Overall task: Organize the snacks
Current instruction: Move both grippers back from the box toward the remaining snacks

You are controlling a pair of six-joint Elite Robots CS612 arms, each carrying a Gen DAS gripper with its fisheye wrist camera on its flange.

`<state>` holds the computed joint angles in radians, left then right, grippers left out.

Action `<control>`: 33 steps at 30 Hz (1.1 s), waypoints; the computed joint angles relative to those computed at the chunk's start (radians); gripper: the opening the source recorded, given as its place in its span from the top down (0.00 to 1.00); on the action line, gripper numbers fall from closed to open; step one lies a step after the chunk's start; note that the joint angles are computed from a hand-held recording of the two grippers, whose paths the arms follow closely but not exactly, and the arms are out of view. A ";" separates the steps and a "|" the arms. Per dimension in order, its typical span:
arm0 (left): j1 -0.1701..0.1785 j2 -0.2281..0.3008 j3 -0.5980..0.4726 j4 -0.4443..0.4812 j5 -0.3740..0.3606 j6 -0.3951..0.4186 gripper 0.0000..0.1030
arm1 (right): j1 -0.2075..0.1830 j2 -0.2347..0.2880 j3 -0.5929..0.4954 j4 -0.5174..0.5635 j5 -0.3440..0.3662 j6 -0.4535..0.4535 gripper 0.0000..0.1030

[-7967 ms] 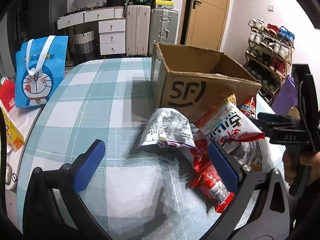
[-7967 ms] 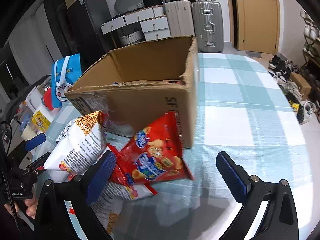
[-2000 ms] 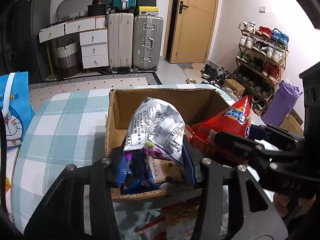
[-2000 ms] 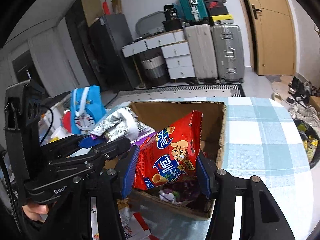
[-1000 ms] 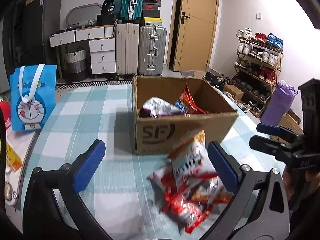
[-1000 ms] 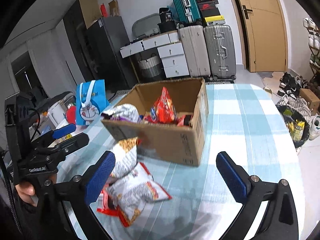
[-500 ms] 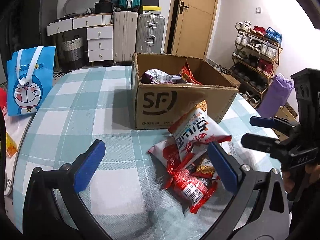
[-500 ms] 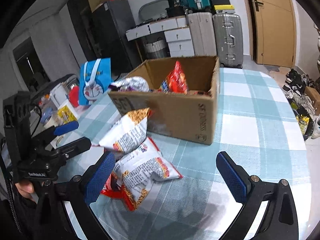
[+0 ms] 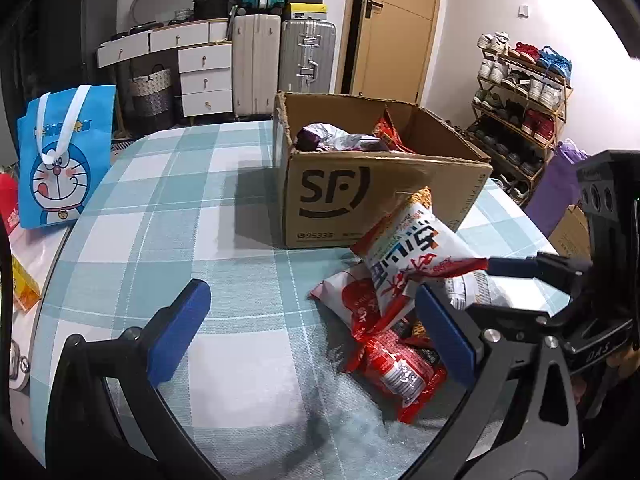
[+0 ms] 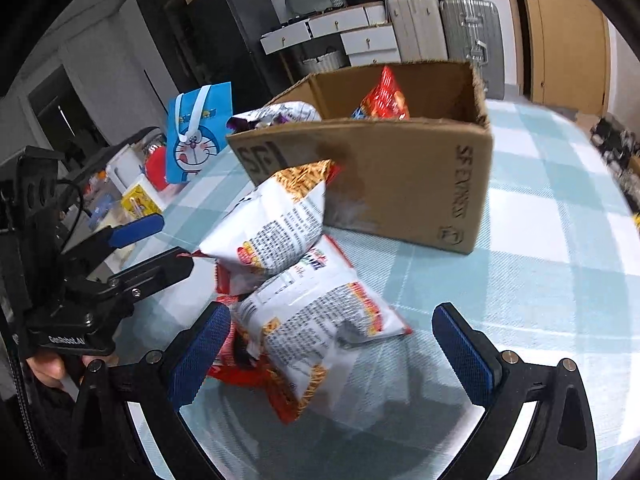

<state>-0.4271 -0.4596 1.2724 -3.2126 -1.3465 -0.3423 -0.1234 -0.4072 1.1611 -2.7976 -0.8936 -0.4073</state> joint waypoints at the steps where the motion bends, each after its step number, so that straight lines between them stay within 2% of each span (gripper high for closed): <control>1: 0.001 0.000 0.000 -0.001 0.002 -0.004 0.01 | 0.000 0.003 -0.006 0.016 0.014 0.004 0.00; 12: 0.007 0.002 -0.001 0.001 0.004 -0.022 0.01 | 0.021 0.028 -0.033 -0.009 -0.018 0.091 0.00; 18: 0.005 0.003 -0.002 -0.002 0.010 -0.013 0.01 | 0.010 0.020 -0.043 0.058 -0.052 0.041 0.00; 23: 0.004 0.006 -0.006 0.004 0.005 -0.010 0.01 | 0.008 0.010 -0.041 0.054 -0.151 -0.010 0.00; 27: 0.002 0.008 -0.009 0.009 0.002 -0.005 0.01 | 0.001 0.006 -0.042 0.096 -0.146 -0.063 0.00; 33: 0.001 0.011 -0.012 0.010 -0.007 0.001 0.01 | 0.005 0.006 -0.040 0.092 -0.152 -0.094 0.00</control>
<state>-0.4257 -0.4489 1.2602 -3.2023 -1.3535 -0.3409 -0.1187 -0.4016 1.1206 -2.7060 -1.0457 -0.5011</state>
